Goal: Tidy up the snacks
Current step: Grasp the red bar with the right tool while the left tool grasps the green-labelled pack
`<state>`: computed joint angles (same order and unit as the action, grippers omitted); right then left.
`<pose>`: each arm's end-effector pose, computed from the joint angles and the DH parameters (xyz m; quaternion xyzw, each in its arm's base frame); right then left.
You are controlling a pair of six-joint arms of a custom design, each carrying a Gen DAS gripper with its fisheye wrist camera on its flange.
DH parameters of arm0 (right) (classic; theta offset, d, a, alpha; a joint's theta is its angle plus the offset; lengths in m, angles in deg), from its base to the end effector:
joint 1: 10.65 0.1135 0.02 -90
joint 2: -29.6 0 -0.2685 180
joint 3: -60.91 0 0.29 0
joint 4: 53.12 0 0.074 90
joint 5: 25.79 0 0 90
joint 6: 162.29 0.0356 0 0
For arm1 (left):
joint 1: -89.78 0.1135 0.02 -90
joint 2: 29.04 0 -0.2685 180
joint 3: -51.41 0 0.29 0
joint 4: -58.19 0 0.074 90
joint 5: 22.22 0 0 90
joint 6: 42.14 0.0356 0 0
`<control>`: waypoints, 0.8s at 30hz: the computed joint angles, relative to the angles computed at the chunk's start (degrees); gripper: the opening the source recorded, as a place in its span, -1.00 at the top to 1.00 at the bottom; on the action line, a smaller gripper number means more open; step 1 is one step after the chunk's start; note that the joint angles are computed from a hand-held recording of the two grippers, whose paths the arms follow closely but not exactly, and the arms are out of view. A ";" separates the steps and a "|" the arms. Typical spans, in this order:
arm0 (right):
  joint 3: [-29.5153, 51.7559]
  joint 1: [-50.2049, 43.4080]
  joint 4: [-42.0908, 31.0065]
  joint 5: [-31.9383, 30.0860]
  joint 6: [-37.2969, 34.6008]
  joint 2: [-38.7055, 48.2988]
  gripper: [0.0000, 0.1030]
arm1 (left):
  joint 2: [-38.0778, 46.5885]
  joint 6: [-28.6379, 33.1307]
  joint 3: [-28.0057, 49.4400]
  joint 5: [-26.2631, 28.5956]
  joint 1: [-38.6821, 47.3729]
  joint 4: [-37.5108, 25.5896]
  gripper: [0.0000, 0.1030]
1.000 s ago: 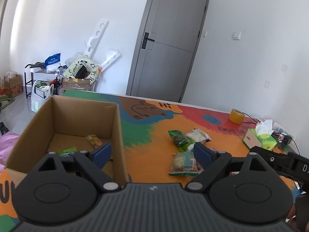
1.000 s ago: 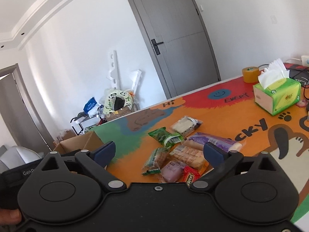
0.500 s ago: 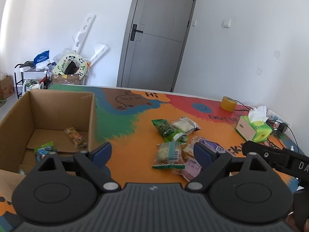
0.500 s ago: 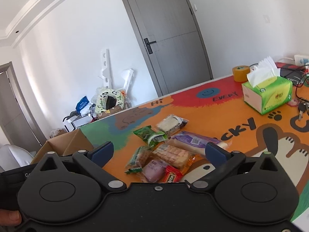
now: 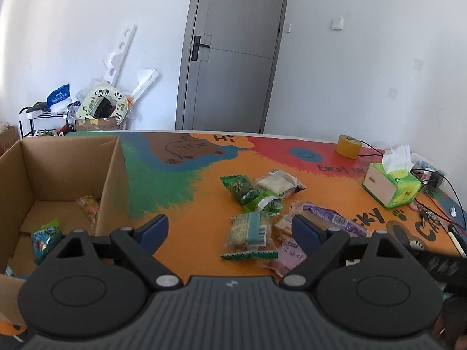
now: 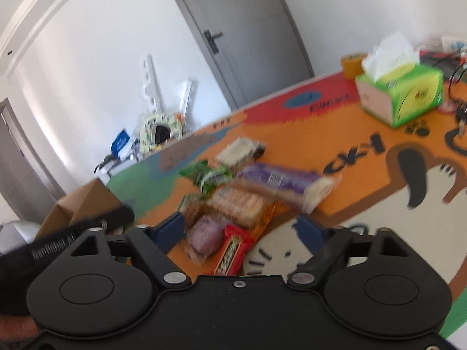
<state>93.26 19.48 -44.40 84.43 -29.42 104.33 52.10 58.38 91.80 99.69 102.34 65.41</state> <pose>0.2249 0.1163 0.1175 0.1786 0.8533 0.1521 0.4656 0.2825 0.0437 0.1319 0.1149 0.8493 -0.1463 0.4941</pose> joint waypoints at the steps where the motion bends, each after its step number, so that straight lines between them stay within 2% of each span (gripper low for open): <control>1: 0.48 -0.21 0.35 -0.96 0.20 1.50 -0.42 | 0.15 -0.11 0.22 0.18 -0.13 -0.06 -0.71; 5: 2.85 -0.26 1.85 -3.38 0.75 7.53 -0.18 | -0.86 0.09 -0.42 2.53 0.23 0.44 -0.68; 10: 5.30 0.37 1.27 -2.44 -0.28 11.71 0.30 | 0.78 1.14 0.59 3.09 -1.70 -0.70 -0.56; 11: 5.12 -0.04 1.24 -3.34 -0.42 11.43 0.49 | 1.52 1.05 0.88 2.27 -2.36 -0.53 -0.51; 12: 4.89 -0.98 1.21 -5.01 -0.37 11.11 0.55 | 2.40 0.74 1.22 1.61 -2.93 -0.33 -0.49; 19: 2.86 -3.50 -0.21 -5.53 -0.59 7.75 0.57 | 9.38 0.25 4.84 -1.66 -6.26 0.55 -0.38; 24: 1.09 -4.54 -2.12 -3.76 0.08 4.64 0.58 | 13.75 -1.11 7.62 -4.39 -7.93 1.38 -0.31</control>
<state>94.36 14.94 -46.52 80.67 -29.34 108.97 65.85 57.27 99.42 95.30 94.41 66.80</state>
